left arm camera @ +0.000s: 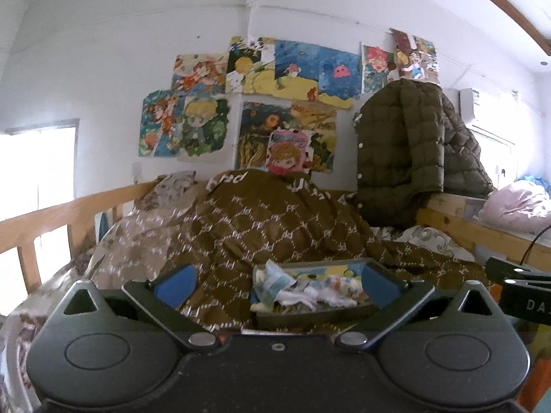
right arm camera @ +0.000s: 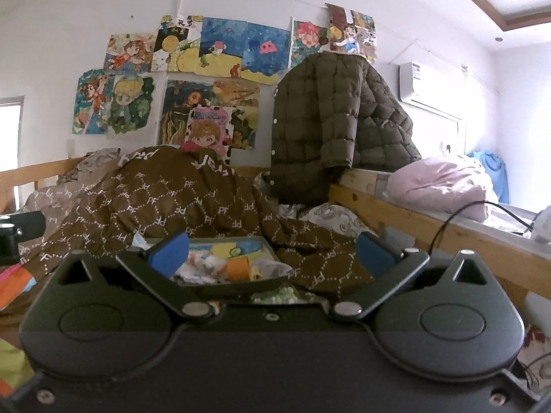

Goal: Organize soft objects

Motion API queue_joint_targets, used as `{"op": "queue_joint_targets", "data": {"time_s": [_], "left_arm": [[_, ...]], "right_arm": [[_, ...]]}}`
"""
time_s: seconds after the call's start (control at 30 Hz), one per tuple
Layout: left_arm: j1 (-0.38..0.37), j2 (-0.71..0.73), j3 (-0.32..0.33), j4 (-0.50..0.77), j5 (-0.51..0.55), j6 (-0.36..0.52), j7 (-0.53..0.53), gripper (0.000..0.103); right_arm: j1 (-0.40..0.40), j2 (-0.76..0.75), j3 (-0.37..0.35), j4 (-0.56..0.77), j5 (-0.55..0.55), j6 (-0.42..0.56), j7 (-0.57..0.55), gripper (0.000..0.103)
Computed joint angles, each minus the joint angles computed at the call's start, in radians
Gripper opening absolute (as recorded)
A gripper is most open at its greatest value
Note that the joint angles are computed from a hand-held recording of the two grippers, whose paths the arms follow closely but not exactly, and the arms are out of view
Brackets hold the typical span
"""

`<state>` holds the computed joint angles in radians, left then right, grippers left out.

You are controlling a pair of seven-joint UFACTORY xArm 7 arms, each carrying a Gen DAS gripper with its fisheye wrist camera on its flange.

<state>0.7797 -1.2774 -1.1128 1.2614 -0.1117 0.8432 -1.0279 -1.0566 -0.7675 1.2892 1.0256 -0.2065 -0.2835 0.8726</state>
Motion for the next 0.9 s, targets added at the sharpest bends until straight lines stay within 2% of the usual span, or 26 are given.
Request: {"op": "queue_joint_targets", "data": {"time_s": [0.33, 0.43, 0.7, 0.9], "left_arm": [[-0.091, -0.012, -0.012, -0.028, -0.04, 0.139, -0.023, 0.102], [-0.108, -0.016, -0.014, -0.036, -0.047, 0.164, -0.026, 0.102], [-0.136, -0.016, -0.009, -0.048, -0.06, 0.22, -0.039, 0.102], [-0.147, 0.003, -0.017, -0.051, -0.078, 0.255, -0.051, 0.102]], "right_arm": [[0.17, 0.067, -0.069, -0.096, -0.01, 0.051, -0.055, 0.102], [0.179, 0.104, -0.062, -0.078, -0.014, 0.073, -0.077, 0.102], [0.272, 0.153, -0.097, -0.111, -0.01, 0.116, -0.106, 0.102], [0.293, 0.196, -0.101, -0.105, -0.017, 0.144, -0.117, 0.102]]}}
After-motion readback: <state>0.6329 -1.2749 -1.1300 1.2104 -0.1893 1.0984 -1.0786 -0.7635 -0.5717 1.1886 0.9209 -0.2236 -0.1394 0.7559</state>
